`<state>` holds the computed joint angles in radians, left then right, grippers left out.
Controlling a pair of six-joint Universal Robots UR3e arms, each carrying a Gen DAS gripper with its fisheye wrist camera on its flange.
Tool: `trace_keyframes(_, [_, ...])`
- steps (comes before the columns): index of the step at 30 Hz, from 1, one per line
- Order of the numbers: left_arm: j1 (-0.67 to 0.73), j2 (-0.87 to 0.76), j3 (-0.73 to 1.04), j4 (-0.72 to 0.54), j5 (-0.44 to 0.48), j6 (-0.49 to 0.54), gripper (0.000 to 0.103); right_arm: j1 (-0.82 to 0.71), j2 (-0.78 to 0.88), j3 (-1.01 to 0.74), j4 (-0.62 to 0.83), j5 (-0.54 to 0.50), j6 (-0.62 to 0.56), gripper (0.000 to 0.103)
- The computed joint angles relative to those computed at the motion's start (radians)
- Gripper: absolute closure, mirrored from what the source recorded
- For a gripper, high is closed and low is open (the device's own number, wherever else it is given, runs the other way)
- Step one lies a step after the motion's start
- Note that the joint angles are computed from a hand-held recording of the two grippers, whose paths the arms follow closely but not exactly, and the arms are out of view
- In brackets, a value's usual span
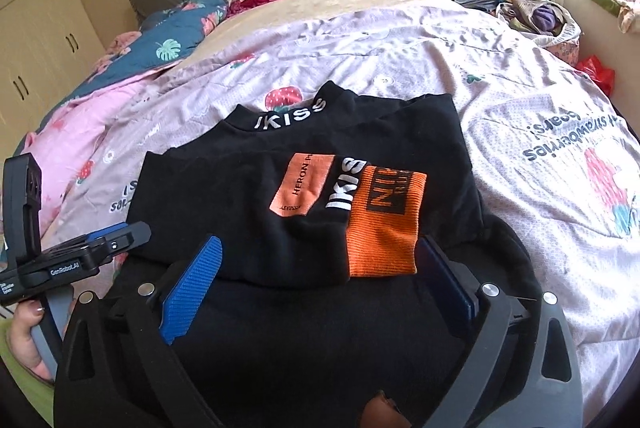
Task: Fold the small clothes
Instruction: 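Open both grippers and smooth the folded shirt flat, then move both open grippers back to the shirt's hem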
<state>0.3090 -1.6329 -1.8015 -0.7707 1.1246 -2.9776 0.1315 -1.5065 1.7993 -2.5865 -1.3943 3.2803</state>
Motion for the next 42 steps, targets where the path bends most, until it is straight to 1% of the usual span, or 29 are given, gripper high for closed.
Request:
trace_keyframes(1, [-0.003,0.004,0.002,-0.002,0.009,-0.003,0.012,0.0,-0.009,0.005,0.001,-0.002,0.004,0.007])
trace_keyframes(4, [0.0,0.019,0.0,-0.012,0.011,-0.002,0.01,-0.003,-0.031,0.016,0.001,-0.002,0.009,0.006])
trace_keyframes(18, [-0.004,0.127,-0.039,-0.05,0.002,0.017,0.01,-0.025,-0.173,0.087,0.018,0.006,0.018,0.006])
trace_keyframes(42, [0.018,0.351,-0.127,-0.165,-0.049,0.071,0.01,-0.06,-0.44,0.189,0.126,-0.003,-0.007,0.006])
